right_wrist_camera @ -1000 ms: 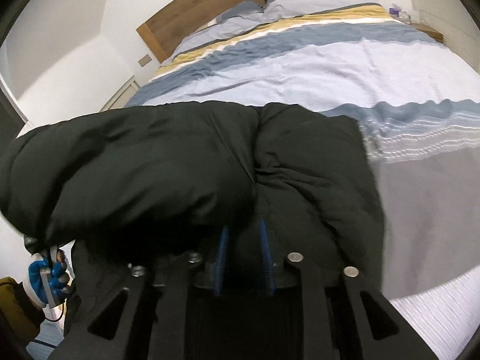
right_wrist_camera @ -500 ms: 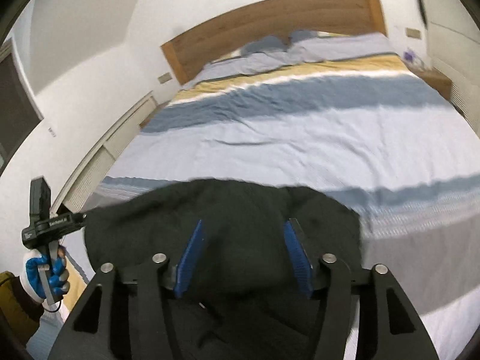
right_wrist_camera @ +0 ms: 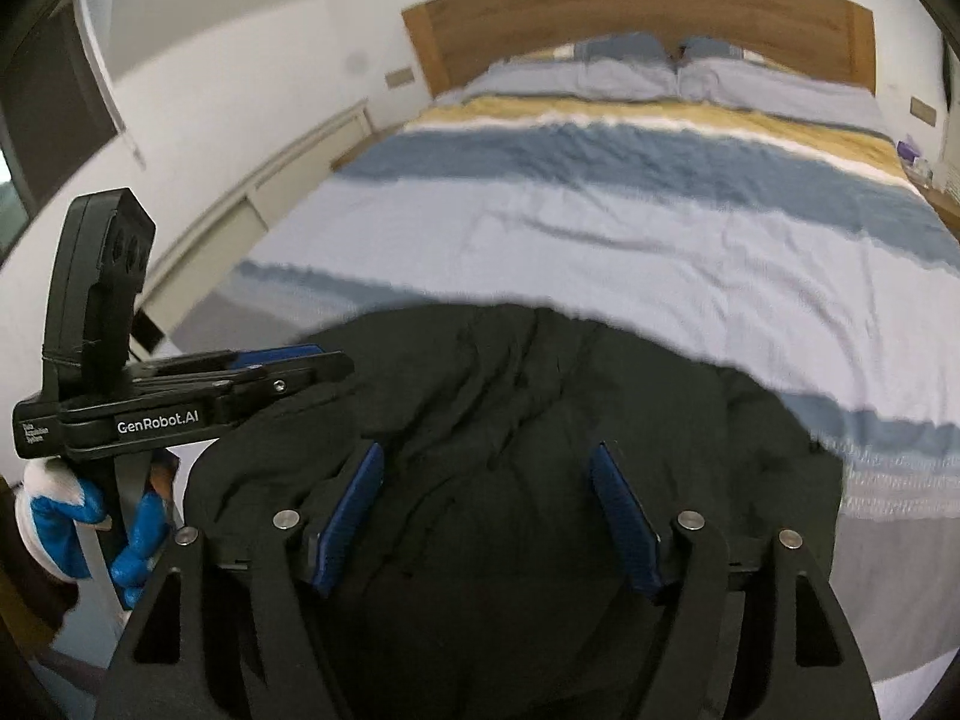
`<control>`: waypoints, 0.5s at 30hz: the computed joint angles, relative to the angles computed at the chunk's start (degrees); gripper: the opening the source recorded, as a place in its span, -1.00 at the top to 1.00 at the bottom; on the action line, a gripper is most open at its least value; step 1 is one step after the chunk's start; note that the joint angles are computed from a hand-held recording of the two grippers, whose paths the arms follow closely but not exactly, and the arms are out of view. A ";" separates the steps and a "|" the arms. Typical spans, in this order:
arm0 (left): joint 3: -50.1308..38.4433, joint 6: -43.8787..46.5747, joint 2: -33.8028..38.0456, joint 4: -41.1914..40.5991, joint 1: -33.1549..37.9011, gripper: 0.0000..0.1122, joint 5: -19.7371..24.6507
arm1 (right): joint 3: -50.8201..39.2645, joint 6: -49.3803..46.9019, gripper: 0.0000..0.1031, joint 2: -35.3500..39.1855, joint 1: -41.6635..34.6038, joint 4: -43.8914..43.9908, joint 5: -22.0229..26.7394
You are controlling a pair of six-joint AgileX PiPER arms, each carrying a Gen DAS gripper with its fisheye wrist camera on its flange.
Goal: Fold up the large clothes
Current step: 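Lower the held black coat onto the duvet with both tools, then open both tools and press the folded coat flat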
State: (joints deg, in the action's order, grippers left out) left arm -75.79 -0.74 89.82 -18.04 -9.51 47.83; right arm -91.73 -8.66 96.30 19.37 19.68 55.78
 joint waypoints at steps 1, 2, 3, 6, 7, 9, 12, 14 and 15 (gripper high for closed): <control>3.26 -0.08 -0.82 0.65 -0.48 0.21 -1.62 | 1.18 -0.26 -0.41 -0.24 -0.07 -0.26 -0.14; 6.30 0.25 -1.56 0.63 -0.66 0.21 -3.38 | 3.61 -0.32 -0.42 -1.04 0.18 -0.98 -0.75; 9.73 0.84 -2.73 0.25 -0.87 0.21 -5.51 | 7.16 -0.66 -0.42 -2.03 0.44 -2.13 -2.01; 18.59 2.38 -6.05 -0.32 -2.34 0.21 -12.57 | 13.92 -1.89 -0.42 -4.43 0.37 -3.01 -4.78; 21.09 0.79 -6.91 2.03 -3.80 0.21 -15.12 | 17.15 -2.89 -0.43 -5.39 0.40 -3.17 -6.83; 24.79 -5.15 -7.61 9.16 -7.19 0.20 -19.48 | 20.37 -3.69 -0.43 -6.21 0.82 -3.62 -9.43; 28.56 -14.68 -7.41 17.68 -10.58 0.19 -24.35 | 25.01 -4.28 -0.44 -6.73 1.58 -4.04 -13.75; 29.76 -13.41 -6.70 15.32 -10.09 0.20 -26.31 | 27.18 -4.11 -0.44 -6.47 2.19 -4.70 -16.73; 29.89 -12.39 -6.28 14.13 -9.80 0.19 -26.65 | 28.09 -3.83 -0.44 -6.29 2.41 -5.21 -17.93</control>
State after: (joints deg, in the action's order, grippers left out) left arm -45.90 -13.13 83.54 -3.91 -19.31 21.18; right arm -63.65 -12.49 90.01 21.79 14.46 37.86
